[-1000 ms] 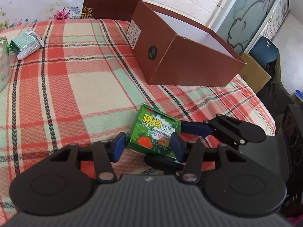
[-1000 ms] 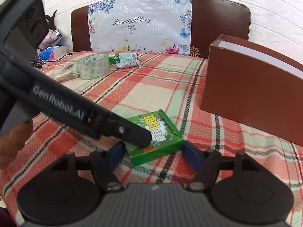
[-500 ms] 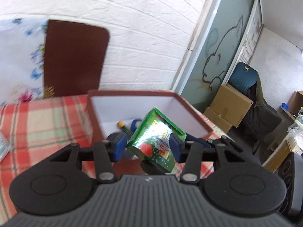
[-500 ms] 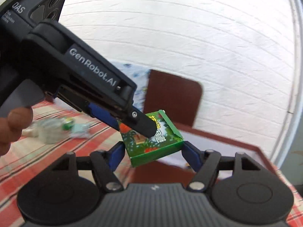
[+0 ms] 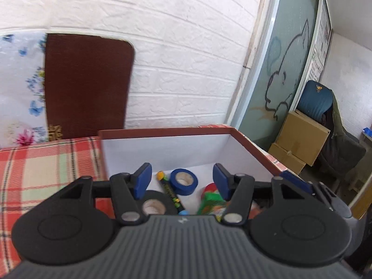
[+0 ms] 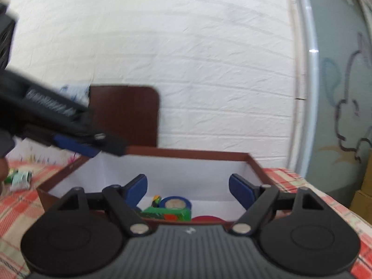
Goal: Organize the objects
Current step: 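Place the green snack box into the brown box with the left tool, then reach the left tool to the green-white packet and grasp it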
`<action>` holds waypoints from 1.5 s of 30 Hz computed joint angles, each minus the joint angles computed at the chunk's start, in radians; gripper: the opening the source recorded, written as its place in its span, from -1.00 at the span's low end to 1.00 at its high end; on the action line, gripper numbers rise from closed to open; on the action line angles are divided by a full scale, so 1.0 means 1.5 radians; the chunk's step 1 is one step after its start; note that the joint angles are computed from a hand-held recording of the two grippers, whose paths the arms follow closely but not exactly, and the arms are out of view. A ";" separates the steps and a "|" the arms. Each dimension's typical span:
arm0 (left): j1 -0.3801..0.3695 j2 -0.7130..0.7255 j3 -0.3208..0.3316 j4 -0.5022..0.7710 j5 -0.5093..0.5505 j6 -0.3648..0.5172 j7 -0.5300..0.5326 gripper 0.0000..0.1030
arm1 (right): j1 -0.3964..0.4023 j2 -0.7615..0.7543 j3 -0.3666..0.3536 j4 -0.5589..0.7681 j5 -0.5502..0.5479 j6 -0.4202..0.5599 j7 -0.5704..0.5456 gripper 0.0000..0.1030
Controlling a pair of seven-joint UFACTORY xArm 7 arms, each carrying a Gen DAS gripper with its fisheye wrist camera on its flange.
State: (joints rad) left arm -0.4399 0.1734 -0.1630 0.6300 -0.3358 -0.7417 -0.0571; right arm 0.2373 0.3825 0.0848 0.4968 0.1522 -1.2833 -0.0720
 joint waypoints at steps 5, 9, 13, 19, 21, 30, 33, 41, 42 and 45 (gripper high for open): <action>-0.028 -0.064 -0.017 -0.122 -0.120 -0.070 0.067 0.32 | 0.017 -0.014 0.022 -0.059 0.073 -0.036 0.071 0.59; -0.030 -0.066 -0.029 -0.177 -0.191 -0.056 0.066 0.32 | 0.033 -0.021 0.026 -0.070 0.106 0.012 0.091 0.58; -0.027 -0.032 -0.029 -0.218 -0.197 -0.046 0.002 0.32 | 0.042 -0.027 0.030 -0.079 0.136 0.082 0.142 0.57; -0.099 0.086 -0.018 -0.186 -0.274 -0.151 0.094 0.58 | 0.001 -0.032 0.012 -0.066 0.070 0.210 0.237 0.57; -0.109 0.093 -0.015 -0.175 -0.289 -0.151 0.124 0.59 | -0.013 -0.032 0.008 -0.065 0.043 0.227 0.267 0.57; -0.102 0.095 -0.015 -0.187 -0.271 -0.162 0.100 0.62 | 0.019 -0.039 0.002 -0.077 0.078 0.219 0.236 0.59; -0.108 0.081 -0.021 -0.198 -0.300 -0.159 0.094 0.62 | 0.032 -0.046 0.002 -0.073 0.098 0.240 0.209 0.59; -0.085 0.006 -0.026 -0.339 -0.385 -0.256 -0.003 0.61 | 0.096 -0.115 0.049 -0.116 0.034 0.293 0.103 0.43; -0.079 0.004 -0.025 -0.355 -0.405 -0.272 -0.011 0.61 | 0.103 -0.120 0.057 -0.112 0.007 0.305 0.096 0.43; -0.040 0.009 -0.007 -0.402 -0.438 -0.310 -0.050 0.61 | 0.115 -0.124 0.078 -0.072 -0.077 0.361 0.094 0.32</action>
State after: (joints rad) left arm -0.5005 0.1870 -0.1731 0.0267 -0.9934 -1.2061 -0.1322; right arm 0.4101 0.1968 0.2022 0.3893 0.0365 -0.7410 0.0695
